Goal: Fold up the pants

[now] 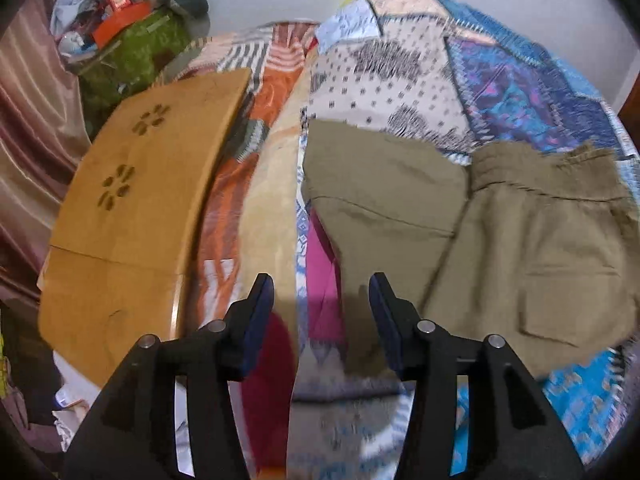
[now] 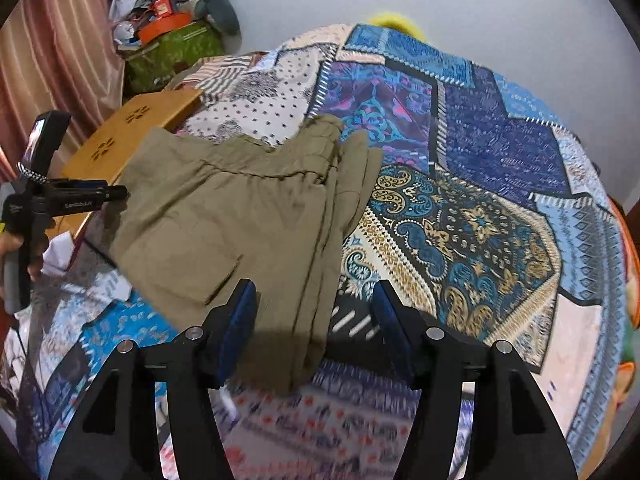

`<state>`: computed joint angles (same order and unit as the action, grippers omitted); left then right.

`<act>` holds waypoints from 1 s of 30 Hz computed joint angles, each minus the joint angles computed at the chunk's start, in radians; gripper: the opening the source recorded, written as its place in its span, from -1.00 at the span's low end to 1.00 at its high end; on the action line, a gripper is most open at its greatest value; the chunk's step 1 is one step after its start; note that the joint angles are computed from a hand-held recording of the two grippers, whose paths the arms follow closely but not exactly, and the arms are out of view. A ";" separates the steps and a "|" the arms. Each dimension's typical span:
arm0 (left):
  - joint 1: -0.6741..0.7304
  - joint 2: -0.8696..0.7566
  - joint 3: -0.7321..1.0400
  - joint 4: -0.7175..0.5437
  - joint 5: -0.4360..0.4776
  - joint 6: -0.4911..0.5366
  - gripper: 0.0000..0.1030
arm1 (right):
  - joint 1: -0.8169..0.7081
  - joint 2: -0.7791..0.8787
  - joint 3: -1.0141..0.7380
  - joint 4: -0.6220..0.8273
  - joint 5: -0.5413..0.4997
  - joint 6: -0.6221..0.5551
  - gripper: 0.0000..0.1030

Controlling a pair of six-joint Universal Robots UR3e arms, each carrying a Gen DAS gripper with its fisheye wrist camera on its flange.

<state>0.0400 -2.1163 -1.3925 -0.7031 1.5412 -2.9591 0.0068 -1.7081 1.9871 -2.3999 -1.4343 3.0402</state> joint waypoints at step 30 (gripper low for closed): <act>-0.559 1.316 -0.456 -0.011 0.215 -0.181 -0.01 | 0.978 -0.386 -0.355 0.041 -0.841 0.346 0.10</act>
